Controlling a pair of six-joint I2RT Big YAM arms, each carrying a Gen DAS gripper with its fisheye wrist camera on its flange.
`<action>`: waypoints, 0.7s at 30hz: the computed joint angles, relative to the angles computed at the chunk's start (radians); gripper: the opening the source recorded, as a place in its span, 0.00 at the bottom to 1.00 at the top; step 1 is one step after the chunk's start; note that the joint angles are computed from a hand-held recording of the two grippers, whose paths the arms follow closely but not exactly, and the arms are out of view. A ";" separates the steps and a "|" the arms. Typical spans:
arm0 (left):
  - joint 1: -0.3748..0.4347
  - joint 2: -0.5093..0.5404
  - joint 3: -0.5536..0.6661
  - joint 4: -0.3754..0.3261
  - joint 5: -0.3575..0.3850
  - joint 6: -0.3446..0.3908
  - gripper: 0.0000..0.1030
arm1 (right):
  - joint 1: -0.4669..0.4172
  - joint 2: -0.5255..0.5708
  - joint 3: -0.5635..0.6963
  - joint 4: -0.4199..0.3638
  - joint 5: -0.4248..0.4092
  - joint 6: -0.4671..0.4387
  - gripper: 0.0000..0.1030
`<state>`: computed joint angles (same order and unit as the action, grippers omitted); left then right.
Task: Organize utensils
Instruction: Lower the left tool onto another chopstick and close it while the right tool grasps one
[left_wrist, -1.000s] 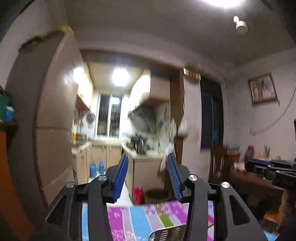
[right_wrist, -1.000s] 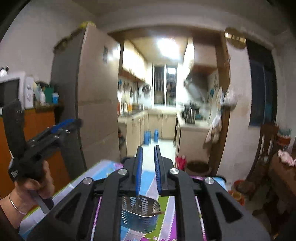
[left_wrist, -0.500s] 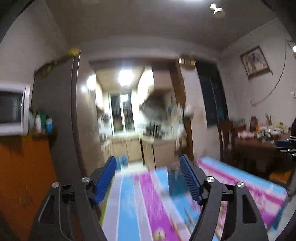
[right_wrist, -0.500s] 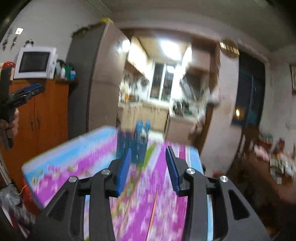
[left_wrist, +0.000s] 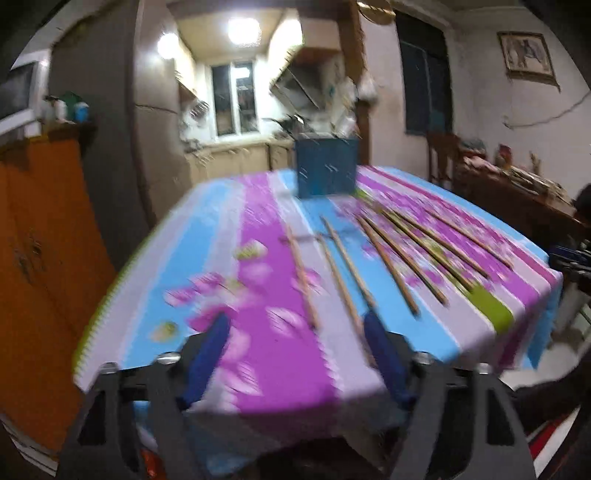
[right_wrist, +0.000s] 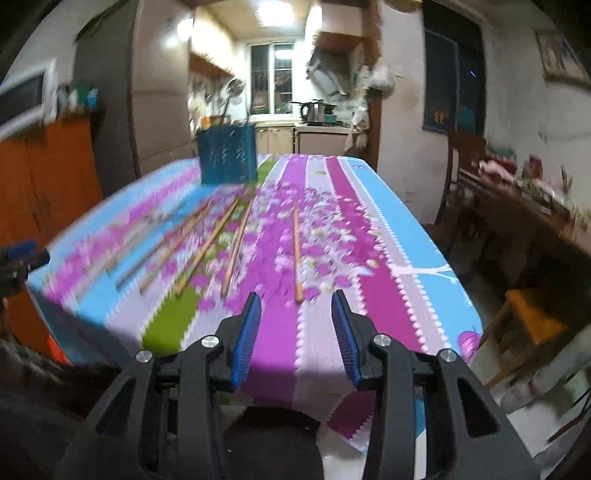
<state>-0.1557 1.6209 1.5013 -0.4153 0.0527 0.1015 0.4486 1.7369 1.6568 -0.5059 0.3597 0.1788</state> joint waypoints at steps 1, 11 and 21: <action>-0.004 0.003 -0.003 -0.014 0.030 -0.007 0.59 | 0.008 0.014 0.007 -0.004 -0.014 -0.008 0.37; -0.051 0.042 0.001 -0.044 0.045 -0.020 0.35 | 0.009 0.014 -0.025 0.036 -0.096 -0.030 0.37; -0.067 0.054 -0.008 0.008 -0.062 -0.034 0.15 | 0.015 0.032 -0.012 0.072 -0.102 -0.059 0.37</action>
<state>-0.2229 1.6746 1.4935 -0.4074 -0.0089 0.0674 0.4640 1.7688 1.6448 -0.4334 0.2580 0.1202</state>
